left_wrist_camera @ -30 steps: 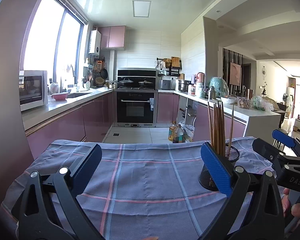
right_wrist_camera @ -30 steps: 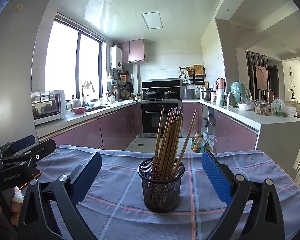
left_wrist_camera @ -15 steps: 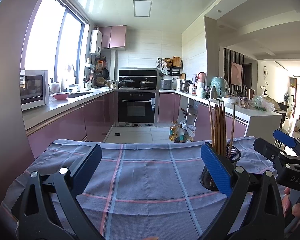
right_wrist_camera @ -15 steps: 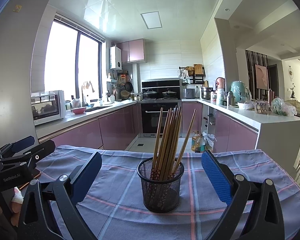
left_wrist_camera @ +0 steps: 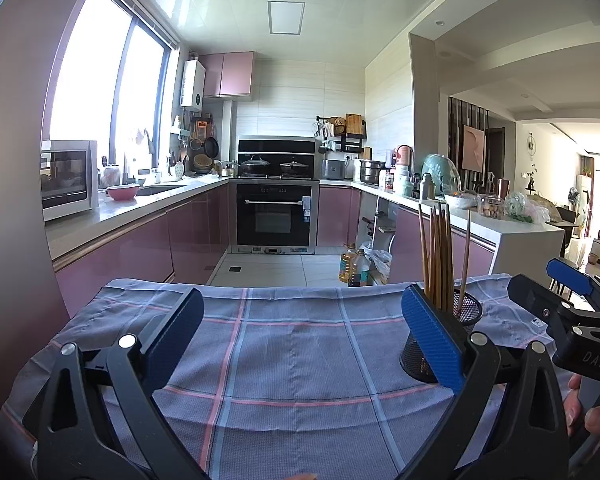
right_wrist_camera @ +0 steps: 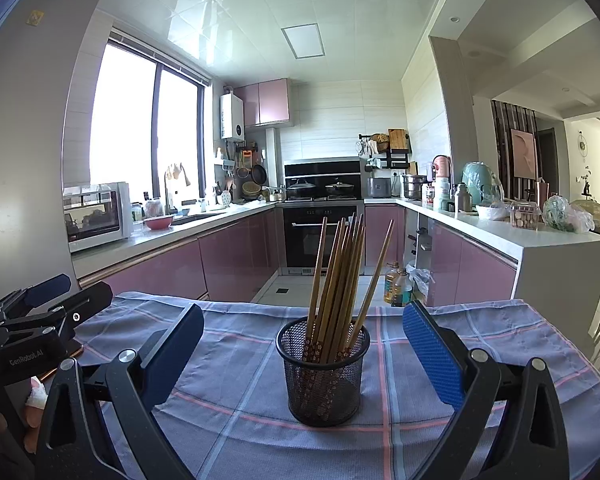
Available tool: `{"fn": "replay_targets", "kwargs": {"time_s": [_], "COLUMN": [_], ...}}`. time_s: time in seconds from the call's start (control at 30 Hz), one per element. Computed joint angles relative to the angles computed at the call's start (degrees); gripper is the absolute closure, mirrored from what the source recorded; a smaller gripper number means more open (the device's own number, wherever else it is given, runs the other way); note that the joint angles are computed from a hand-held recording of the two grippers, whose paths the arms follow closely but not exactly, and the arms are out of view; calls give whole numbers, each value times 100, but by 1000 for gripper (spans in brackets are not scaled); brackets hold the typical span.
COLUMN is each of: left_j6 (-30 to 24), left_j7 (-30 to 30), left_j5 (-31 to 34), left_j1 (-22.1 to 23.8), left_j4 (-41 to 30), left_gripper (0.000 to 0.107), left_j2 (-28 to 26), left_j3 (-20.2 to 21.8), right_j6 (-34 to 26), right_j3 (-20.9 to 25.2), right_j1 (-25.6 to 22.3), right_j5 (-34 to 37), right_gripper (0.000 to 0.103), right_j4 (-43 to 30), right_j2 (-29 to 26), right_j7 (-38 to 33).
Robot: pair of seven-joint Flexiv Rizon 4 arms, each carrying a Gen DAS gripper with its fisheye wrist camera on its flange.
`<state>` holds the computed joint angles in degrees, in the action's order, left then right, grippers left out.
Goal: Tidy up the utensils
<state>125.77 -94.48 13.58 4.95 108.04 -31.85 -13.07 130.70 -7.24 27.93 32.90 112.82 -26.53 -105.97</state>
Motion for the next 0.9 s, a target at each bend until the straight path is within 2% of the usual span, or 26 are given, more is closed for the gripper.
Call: {"fn": "replay_targets", "kwargs": {"time_s": [0.9], "left_j6": [-10], "left_j7": [-10], "left_j5": [31], "left_j1": [13], "left_j4": [-6], "left_gripper": [9], "left_j2": [-5], "left_j3": [-8], "right_j6": [-20], "right_j3": [3], "right_j1": [-26], "right_j5": [-48], "right_gripper": [6], "right_j4": [-39], "right_j2": [2], "right_j7": [21]}}
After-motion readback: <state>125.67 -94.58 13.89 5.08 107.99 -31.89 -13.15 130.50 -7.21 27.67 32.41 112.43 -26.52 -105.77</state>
